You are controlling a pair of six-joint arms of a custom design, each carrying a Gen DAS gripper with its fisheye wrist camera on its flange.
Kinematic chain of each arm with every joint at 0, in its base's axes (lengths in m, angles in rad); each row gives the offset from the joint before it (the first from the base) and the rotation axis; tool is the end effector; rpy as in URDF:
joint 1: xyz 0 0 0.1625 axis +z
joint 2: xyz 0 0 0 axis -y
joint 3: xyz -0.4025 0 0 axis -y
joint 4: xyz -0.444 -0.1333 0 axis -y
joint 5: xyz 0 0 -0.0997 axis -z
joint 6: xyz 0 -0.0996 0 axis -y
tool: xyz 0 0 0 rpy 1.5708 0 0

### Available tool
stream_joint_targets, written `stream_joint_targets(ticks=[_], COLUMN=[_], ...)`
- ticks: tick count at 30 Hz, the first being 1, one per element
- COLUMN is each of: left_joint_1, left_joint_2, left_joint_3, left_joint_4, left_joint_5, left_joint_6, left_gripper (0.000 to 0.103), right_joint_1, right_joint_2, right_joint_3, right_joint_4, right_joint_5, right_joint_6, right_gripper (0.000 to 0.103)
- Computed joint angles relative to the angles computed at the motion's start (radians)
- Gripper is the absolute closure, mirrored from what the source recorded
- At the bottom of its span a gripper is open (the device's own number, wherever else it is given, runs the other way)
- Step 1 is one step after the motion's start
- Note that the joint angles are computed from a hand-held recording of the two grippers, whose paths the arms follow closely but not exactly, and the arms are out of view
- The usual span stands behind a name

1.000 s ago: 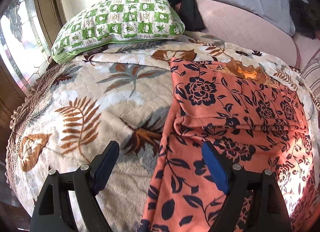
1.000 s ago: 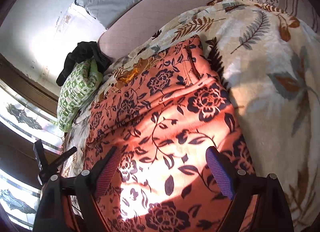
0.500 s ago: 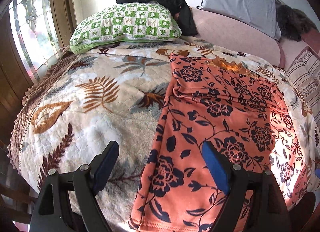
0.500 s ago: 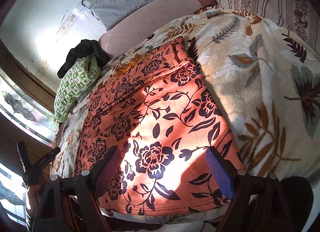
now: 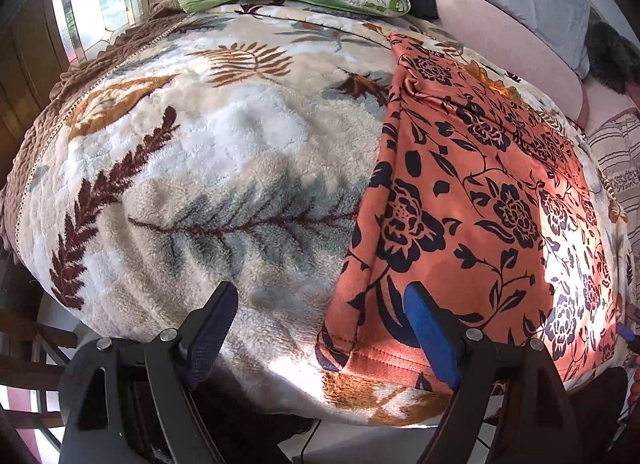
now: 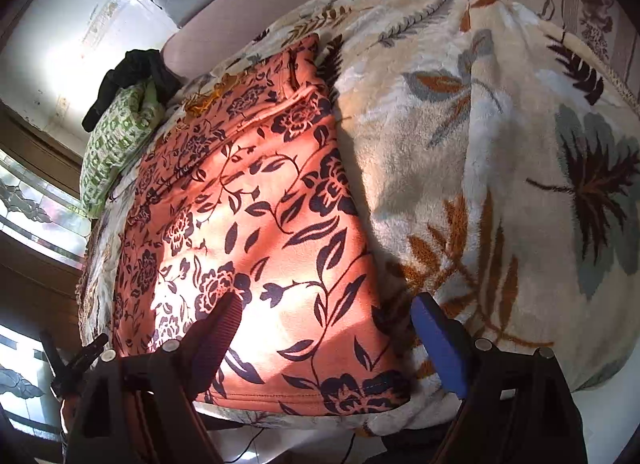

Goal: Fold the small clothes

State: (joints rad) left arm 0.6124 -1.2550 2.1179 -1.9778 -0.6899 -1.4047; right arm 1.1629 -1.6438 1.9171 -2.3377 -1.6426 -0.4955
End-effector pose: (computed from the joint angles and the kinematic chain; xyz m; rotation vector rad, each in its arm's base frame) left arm -0.2682 -0.4452 0.1070 -0.2622 2.2847 -0.7956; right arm -0.0956 -0.5393 0.4038 0.0974 -2.8015 0.5914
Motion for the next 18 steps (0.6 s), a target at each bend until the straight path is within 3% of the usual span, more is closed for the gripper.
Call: stream_joint_targets(ticks=[6, 7, 8, 9, 13, 18], left_joint_1=[0.013, 0.014, 0.013, 0.012, 0.016, 0.013], left_joint_2=[0.019, 0.024, 0.028, 0.030, 0.050, 0.077], left_joint_3=[0.010, 0.006, 0.003, 0.002, -0.020, -0.051], left_joint_4=[-0.069, -0.065, -0.054, -0.052, -0.011, 0.057], left_joint_5=[-0.058, -0.062, -0.063, -0.063, -0.066, -0.064], left_joint_6=[0.070, 0.070, 0.062, 0.061, 0.051, 0.037], left_gripper=[0.018, 0.018, 0.018, 0.018, 0.018, 0.018], right_joint_1=[-0.066, -0.069, -0.069, -0.067, -0.073, -0.089], right_joint_2=[0.009, 0.007, 0.008, 0.006, 0.011, 0.015], right_joint_3=[-0.042, -0.044, -0.047, -0.045, -0.043, -0.063], right_joint_4=[0.168, 0.191, 0.213, 0.223, 0.200, 0.268], right_joint_5=[0.103, 0.113, 0.115, 0.106, 0.090, 0.147], right_joint_6=[-0.011, -0.014, -0.018, -0.022, -0.006, -0.027], right_gripper=[0.015, 0.022, 0.036, 0.041, 0.041, 0.040])
